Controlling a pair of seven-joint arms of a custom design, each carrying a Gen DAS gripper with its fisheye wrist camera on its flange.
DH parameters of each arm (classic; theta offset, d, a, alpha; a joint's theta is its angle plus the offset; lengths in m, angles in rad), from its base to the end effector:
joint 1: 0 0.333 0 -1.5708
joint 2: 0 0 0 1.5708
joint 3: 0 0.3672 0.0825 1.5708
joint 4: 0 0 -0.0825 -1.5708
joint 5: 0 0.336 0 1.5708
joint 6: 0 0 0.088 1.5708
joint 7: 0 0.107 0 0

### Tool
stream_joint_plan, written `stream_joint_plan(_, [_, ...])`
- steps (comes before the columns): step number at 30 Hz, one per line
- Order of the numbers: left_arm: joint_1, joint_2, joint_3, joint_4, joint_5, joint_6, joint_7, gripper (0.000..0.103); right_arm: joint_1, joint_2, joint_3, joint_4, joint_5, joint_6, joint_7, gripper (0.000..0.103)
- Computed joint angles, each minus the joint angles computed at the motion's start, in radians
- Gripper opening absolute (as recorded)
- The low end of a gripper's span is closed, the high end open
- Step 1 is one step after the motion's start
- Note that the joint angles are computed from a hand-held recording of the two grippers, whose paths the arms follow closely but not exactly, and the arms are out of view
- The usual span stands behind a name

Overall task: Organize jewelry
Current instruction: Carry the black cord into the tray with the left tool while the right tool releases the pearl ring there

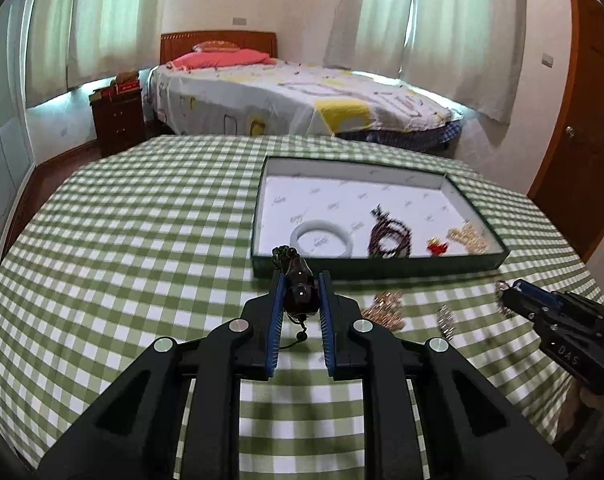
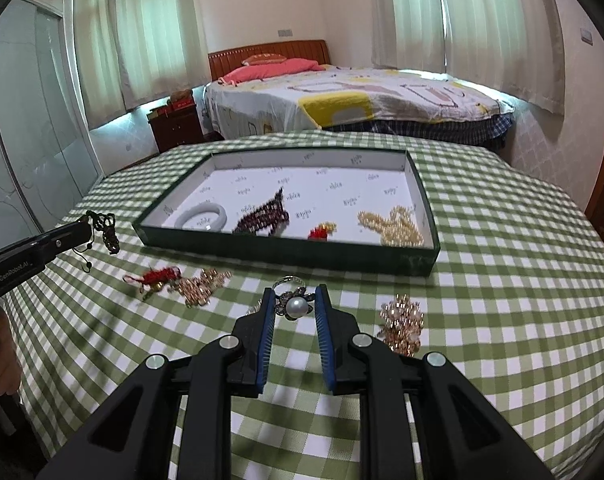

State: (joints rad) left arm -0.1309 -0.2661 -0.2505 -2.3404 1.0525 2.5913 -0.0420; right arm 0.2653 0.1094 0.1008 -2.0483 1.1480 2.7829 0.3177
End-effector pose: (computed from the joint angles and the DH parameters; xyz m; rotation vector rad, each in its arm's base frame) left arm 0.4018 -0.1907 0.5561 -1.9663 1.2663 -0.7345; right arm 0.5447 0.1625 0.5142 -2.0339 1.0265 -0.3192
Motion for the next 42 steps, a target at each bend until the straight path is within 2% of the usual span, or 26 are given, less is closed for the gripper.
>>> stream_joint_plan(7, [0.011,0.026,0.002,0.068,0.045,0.018,0.008,0.017,-0.001,0.002,0.001,0.055,0.038,-0.014,-0.018,0.021])
stream_joint_plan(13, [0.027,0.095,0.009,0.167,0.121,0.026,0.009,0.017,-0.001,0.052,0.011,0.157,0.040,-0.003,-0.018,0.021])
stream_joint_plan(21, [0.039,0.236,0.062,0.317,0.172,0.082,0.026,0.017,-0.001,0.191,0.033,0.358,-0.048,0.020,0.067,0.021])
stream_joint_plan(25, [0.041,0.320,0.092,0.369,0.105,0.115,0.101,0.017,0.007,0.273,0.035,0.431,-0.156,0.029,0.162,0.021])
stream_joint_plan(30, [0.054,0.427,0.120,0.414,-0.085,0.171,0.247,0.017,0.025,0.378,0.006,0.517,-0.340,-0.003,0.333,0.021])
stream_joint_plan(33, [0.052,0.467,0.131,0.428,-0.154,0.188,0.304,0.017,0.030,0.420,-0.008,0.557,-0.427,-0.027,0.417,0.021])
stream_joint_plan(42, [0.063,0.543,0.119,0.455,-0.377,0.184,0.510,0.017,0.024,0.478,-0.017,0.630,-0.574,-0.114,0.550,0.021])
